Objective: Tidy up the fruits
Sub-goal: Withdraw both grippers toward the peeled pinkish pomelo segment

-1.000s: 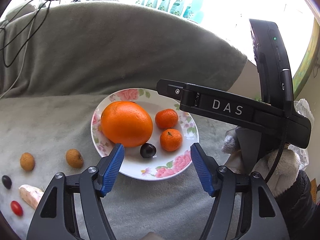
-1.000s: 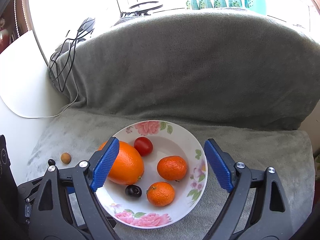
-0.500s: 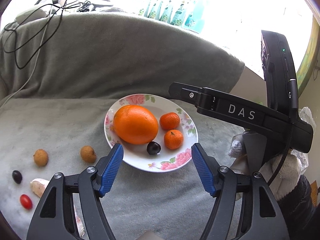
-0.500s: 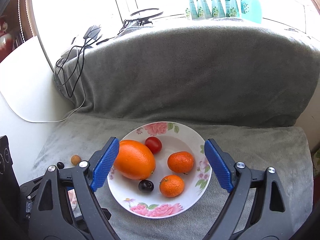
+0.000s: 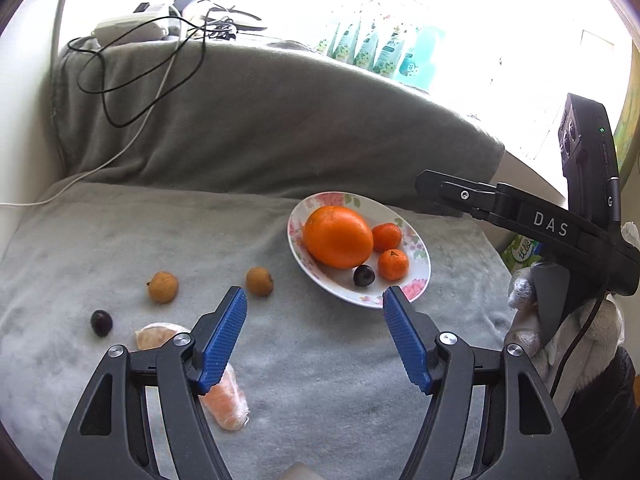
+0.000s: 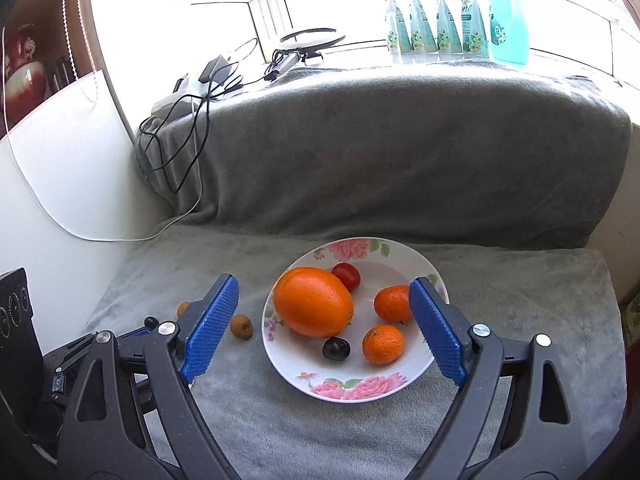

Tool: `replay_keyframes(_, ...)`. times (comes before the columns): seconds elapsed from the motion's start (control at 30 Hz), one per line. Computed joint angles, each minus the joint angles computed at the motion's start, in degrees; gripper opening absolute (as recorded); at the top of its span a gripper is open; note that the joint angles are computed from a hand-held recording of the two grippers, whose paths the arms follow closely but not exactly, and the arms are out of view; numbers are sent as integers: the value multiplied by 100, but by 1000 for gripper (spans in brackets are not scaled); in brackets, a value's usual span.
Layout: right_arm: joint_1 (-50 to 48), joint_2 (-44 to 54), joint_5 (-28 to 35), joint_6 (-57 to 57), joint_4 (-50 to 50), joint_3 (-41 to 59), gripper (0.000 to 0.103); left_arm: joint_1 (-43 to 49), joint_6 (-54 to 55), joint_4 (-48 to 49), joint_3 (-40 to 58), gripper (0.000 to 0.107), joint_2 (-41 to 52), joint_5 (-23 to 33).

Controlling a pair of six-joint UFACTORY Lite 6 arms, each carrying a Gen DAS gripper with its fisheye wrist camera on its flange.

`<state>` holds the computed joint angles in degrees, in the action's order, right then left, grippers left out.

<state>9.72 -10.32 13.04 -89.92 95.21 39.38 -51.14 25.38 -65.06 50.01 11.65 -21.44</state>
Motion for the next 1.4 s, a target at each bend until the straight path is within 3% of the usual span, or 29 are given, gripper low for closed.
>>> replay_keyframes(0.17,549,-201,-236,344,-270,-119,89,40,-130,-102,-1000,70,-753,-227)
replay_keyframes(0.4,1372,-99,-583,-71,290,-110,89,168,-55,-399,-2113,70,-1581,-425)
replay_keyframes(0.9,2381,718,-677,-1455,1824,76,89,469,-1121,372,-3164,70,-2062,-401)
replay_keyframes(1.23,2452,1688,-81,452,-67,570,88,494,-2203,1407,-3257,70,-1949,-340)
replay_keyframes(1.4,2223,2357,483,1471,-1026,1072,75,537,-2740,2035,-3199,65,-1776,-318)
